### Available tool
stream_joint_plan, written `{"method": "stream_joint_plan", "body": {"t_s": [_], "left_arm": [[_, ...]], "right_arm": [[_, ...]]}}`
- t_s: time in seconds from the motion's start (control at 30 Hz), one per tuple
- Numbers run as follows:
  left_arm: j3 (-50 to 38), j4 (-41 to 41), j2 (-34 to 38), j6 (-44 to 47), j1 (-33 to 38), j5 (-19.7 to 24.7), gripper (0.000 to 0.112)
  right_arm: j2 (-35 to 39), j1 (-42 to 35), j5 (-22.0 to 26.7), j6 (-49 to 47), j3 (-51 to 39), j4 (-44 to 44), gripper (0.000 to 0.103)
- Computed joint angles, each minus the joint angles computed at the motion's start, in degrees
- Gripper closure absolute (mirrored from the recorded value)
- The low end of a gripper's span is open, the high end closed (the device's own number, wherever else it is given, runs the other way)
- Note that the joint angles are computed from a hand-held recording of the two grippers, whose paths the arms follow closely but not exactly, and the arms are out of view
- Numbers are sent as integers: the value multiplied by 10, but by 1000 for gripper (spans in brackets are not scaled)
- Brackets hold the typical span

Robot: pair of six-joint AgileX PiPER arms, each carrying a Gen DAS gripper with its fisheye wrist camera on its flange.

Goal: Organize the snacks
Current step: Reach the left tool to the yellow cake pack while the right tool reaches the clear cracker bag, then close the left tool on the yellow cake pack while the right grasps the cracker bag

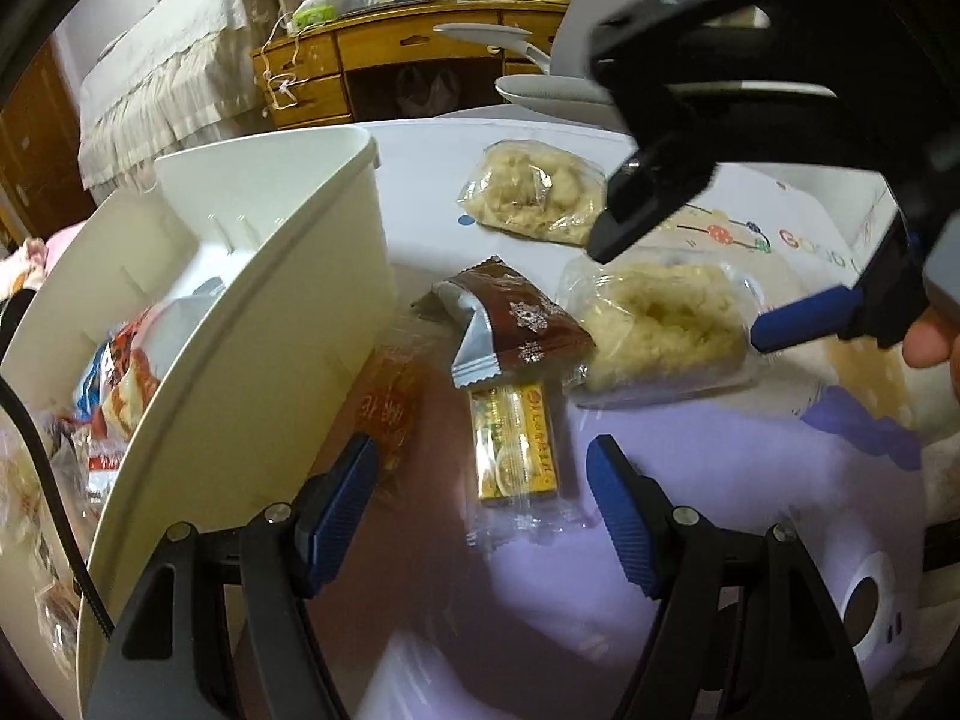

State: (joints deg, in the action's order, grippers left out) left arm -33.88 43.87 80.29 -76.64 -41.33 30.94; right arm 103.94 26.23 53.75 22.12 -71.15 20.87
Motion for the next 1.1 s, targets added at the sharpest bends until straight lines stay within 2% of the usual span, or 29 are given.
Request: {"method": "stream_joint_plan", "body": {"t_s": [0.4, 0.67, 0.77, 0.93, 1.07, 1.1], "left_arm": [[-26, -65, 15, 57, 11, 18, 39], [-32, -128, 18, 128, 10, -6, 40], [-38, -164, 33, 161, 26, -7, 40], [-35, -167, 27, 169, 29, -18, 56], [-26, -157, 16, 159, 31, -20, 77], [-24, -157, 15, 160, 32, -19, 79]], "right_arm": [[71, 35, 65, 81, -94, -100, 13], [110, 58, 99, 102, -138, -137, 14], [115, 59, 89, 109, -136, -130, 14], [98, 45, 66, 88, -104, -115, 21], [75, 36, 46, 72, -72, -108, 28], [67, 34, 39, 66, -60, -105, 28]]}}
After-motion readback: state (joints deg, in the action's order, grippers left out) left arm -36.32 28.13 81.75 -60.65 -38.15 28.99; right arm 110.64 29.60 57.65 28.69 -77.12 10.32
